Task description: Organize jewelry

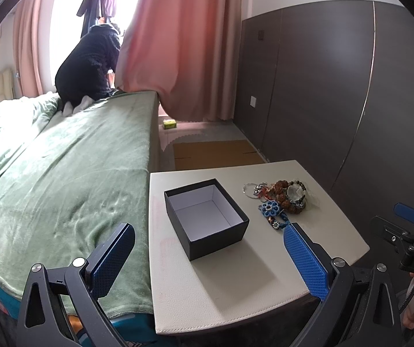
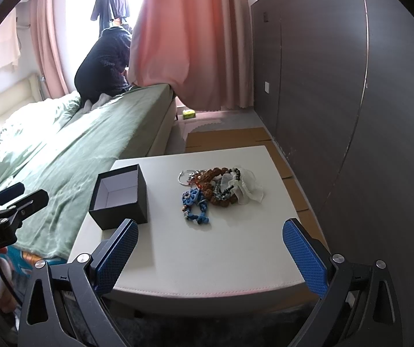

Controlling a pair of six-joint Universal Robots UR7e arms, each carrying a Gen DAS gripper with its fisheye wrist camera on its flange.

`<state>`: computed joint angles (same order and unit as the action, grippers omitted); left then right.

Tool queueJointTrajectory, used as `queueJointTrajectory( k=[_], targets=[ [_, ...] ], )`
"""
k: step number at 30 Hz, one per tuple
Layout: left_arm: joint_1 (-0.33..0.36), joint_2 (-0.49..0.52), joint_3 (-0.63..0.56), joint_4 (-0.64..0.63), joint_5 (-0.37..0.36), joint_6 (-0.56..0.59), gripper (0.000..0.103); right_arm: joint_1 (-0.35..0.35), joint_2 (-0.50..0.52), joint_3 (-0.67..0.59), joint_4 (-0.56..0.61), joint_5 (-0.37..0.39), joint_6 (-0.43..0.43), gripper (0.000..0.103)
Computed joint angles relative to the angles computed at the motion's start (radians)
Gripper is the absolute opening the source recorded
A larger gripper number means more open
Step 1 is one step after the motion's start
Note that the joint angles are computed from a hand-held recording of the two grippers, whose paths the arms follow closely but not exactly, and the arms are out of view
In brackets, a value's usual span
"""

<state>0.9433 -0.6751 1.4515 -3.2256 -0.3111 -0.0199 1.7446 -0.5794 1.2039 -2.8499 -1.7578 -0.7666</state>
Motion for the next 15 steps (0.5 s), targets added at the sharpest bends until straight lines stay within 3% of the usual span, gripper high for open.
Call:
queueJointTrajectory(
  k=[15],
  targets=[
    [0.001,-0.011,0.022,-0.006,-0.001,-0.005,0.103,0.000,-0.001,0.002,0.000,0.001,0.000,0.101]
  ],
)
